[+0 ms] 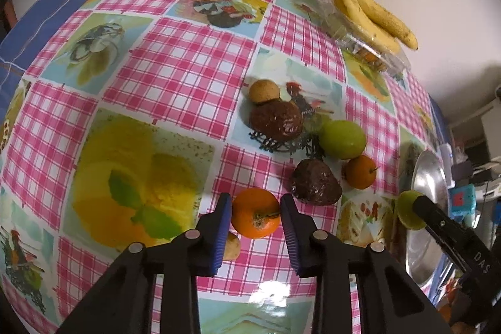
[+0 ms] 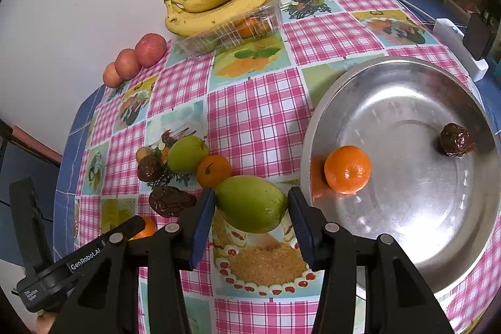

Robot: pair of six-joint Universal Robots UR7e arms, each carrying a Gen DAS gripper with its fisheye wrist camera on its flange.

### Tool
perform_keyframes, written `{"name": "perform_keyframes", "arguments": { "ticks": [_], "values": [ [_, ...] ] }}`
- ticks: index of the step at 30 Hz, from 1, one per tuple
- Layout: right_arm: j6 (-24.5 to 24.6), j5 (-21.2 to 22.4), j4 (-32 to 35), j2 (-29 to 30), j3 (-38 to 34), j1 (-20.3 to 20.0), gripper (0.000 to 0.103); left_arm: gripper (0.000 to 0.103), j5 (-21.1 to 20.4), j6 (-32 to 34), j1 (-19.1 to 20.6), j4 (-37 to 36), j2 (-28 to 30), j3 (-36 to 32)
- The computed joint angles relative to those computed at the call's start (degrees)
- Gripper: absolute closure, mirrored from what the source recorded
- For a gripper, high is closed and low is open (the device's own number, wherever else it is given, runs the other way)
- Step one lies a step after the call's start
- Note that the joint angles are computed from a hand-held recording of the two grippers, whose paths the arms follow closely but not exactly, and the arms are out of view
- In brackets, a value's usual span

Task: Organize fruits
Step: 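Carry both fruits to the plate and open the left tool over it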

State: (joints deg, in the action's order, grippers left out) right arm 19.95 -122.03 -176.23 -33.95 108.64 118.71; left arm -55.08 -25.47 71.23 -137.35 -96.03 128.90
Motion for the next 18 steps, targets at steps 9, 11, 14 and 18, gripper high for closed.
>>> {"name": "perform_keyframes", "arguments": {
  "ticks": [9, 11, 14, 18],
  "values": [
    [0.6, -5.8, -1.2, -3.4, 2.2, 0.2, 0.053, 0.069, 0.9, 2.4, -4.0, -4.7, -2.2, 1.5],
    [1.0, -9.4, -0.8, -4.8, 3.1, 0.2, 0.053, 0.069, 0.7, 3.2, -5.0, -5.9, -1.7, 1.8],
    [2.2, -14.1, 0.1, -7.0, 4.8, -0.2, 0.053, 0.069, -0.2, 4.4, -6.8, -8.0, -0.3, 2.2],
    [3.8, -18.8, 0.2, -10.5, 7.8, -1.3, 0.053, 0.069, -1.2, 5.6, -9.8, -10.1, 1.4, 3.5]
  ]
}}
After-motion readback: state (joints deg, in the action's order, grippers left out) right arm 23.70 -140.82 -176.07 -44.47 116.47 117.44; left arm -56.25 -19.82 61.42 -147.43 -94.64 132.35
